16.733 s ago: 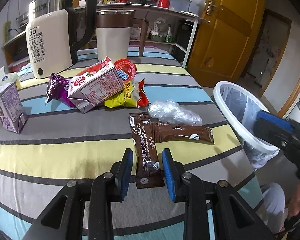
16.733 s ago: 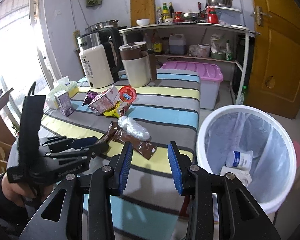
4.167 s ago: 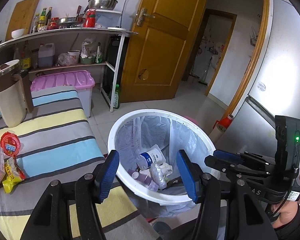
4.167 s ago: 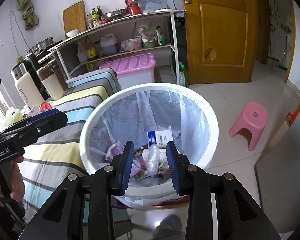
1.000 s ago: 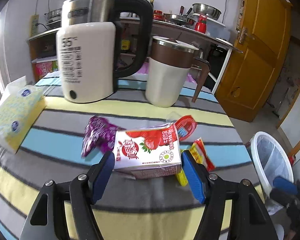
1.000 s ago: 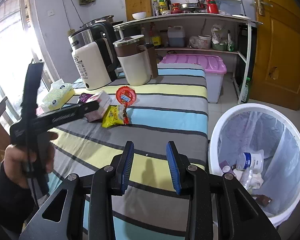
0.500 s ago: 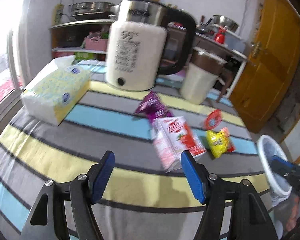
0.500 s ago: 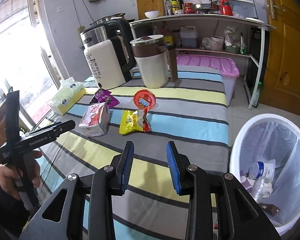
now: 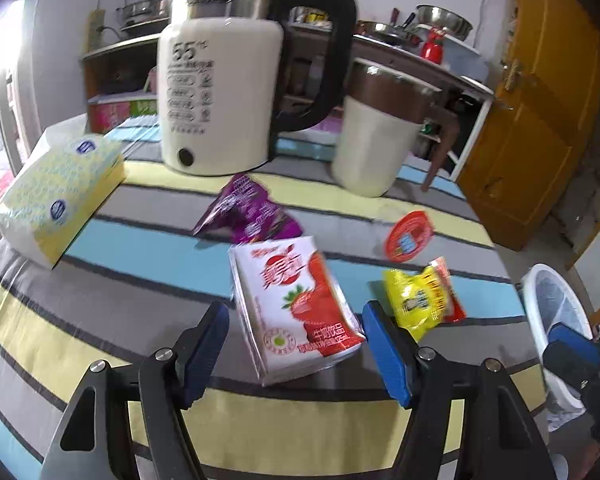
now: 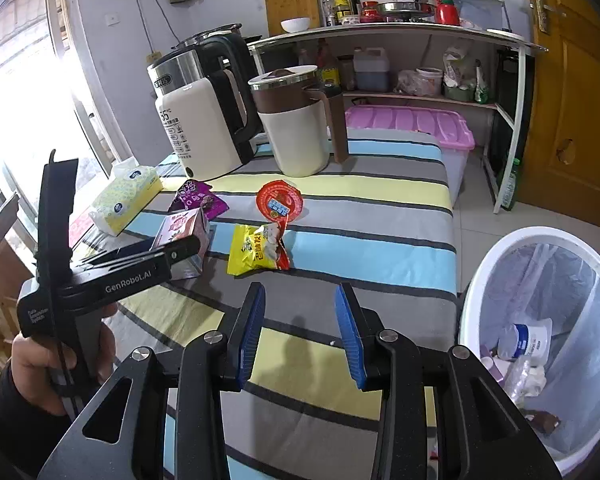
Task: Collect trash
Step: 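Grasp the strawberry milk carton with the left tool while the right tool grasps the yellow wrapper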
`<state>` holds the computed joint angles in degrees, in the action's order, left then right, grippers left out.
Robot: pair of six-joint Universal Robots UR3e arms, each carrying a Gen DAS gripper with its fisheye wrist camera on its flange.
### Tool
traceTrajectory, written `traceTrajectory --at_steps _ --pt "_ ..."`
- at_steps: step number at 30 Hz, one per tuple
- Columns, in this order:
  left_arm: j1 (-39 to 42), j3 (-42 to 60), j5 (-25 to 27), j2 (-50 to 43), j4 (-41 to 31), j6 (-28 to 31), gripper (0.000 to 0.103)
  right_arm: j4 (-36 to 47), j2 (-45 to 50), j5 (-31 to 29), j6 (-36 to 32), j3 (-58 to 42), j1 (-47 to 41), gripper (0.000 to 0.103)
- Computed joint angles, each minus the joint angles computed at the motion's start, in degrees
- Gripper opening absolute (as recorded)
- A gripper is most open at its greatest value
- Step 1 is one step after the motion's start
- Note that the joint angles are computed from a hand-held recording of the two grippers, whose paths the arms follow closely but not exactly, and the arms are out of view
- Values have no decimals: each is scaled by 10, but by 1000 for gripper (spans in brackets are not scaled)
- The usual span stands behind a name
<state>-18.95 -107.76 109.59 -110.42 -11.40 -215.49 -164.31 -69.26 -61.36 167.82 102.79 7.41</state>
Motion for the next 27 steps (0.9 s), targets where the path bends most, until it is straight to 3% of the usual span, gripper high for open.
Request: traceTrajectory --at_steps 6,9,16,27 --pt "30 -87 -15 50 32 -3 69 33 38 -4 -4 -57 19 38" --pt "48 -118 -41 66 56 9 60 63 72 -4 -14 -109 35 39" --pt "60 -133 -75 70 95 53 59 142 162 -16 -14 -253 65 44" --pt "97 -109 -136 54 68 106 59 234 262 -28 17 -409 85 44"
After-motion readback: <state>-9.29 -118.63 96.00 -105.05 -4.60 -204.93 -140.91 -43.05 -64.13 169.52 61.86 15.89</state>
